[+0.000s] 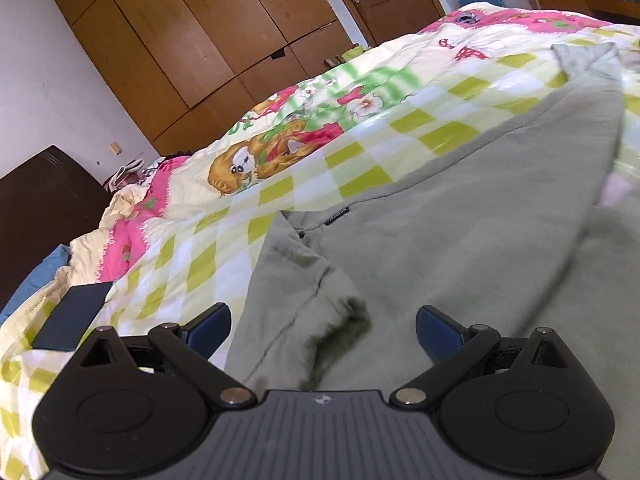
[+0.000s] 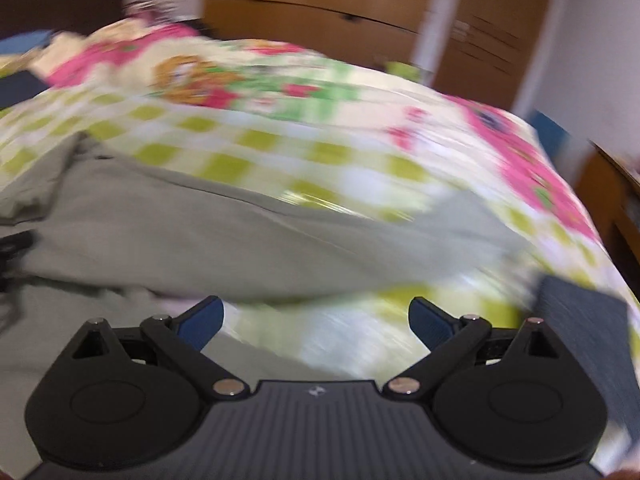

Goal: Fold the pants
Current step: 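Grasp a pant leg hem with the left tool while the right tool grasps the other hem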

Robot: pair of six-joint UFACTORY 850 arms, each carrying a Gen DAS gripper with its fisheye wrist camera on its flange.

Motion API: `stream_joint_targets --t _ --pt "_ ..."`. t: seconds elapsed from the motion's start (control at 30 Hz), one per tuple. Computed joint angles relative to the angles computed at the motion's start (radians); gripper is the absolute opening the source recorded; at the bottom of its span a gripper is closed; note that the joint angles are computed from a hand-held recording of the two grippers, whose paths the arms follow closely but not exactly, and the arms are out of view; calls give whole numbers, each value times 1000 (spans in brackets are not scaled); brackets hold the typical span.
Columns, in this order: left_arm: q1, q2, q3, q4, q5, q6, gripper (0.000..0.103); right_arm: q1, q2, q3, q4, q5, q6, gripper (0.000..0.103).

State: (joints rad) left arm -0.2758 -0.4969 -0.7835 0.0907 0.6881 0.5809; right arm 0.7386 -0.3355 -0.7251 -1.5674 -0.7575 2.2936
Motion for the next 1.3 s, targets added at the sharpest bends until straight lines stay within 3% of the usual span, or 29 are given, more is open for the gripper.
stream_joint_targets --t 0.07,0.1,0.13,0.2,0.33,0.53,0.73,0.83,0.9,0.93,0.97,1.0,1.3 --pt "-3 -44 -52 -36 -25 51 86 -28 -53 -61 -41 34 -56 99" --pt "6 -61 -85 -28 -65 41 71 -45 -72 -83 -71 49 -74 99" --pt "23 -71 -118 18 -114 -10 64 -63 -92 -104 -107 64 -92 99" --pt "56 -81 -167 112 -184 -132 60 -90 -129 -152 -151 91 -137 99" --pt "99 -106 -237 157 -240 -206 40 -162 -215 -264 -176 178 -275 98" --pt "164 -108 -290 342 -269 -424 30 -241 -295 -384 -213 244 -393 98" --pt "197 -90 -299 407 -263 -487 27 -313 -335 -463 -48 429 -611 96" --pt "203 -86 -296 419 -261 -489 26 -319 -321 -461 48 479 -684 72" --pt "206 -83 -296 440 -264 -510 26 -307 -313 -465 159 459 -794 40" --pt "207 -79 -294 452 -265 -525 26 -305 -308 -470 232 457 -860 30" --pt "208 -75 -292 464 -264 -537 26 -304 -297 -469 310 460 -925 10" --pt "210 -68 -288 474 -259 -545 26 -303 -284 -464 346 468 -954 3" --pt "258 39 -199 609 -196 -669 25 -262 -196 -401 216 472 -901 6"
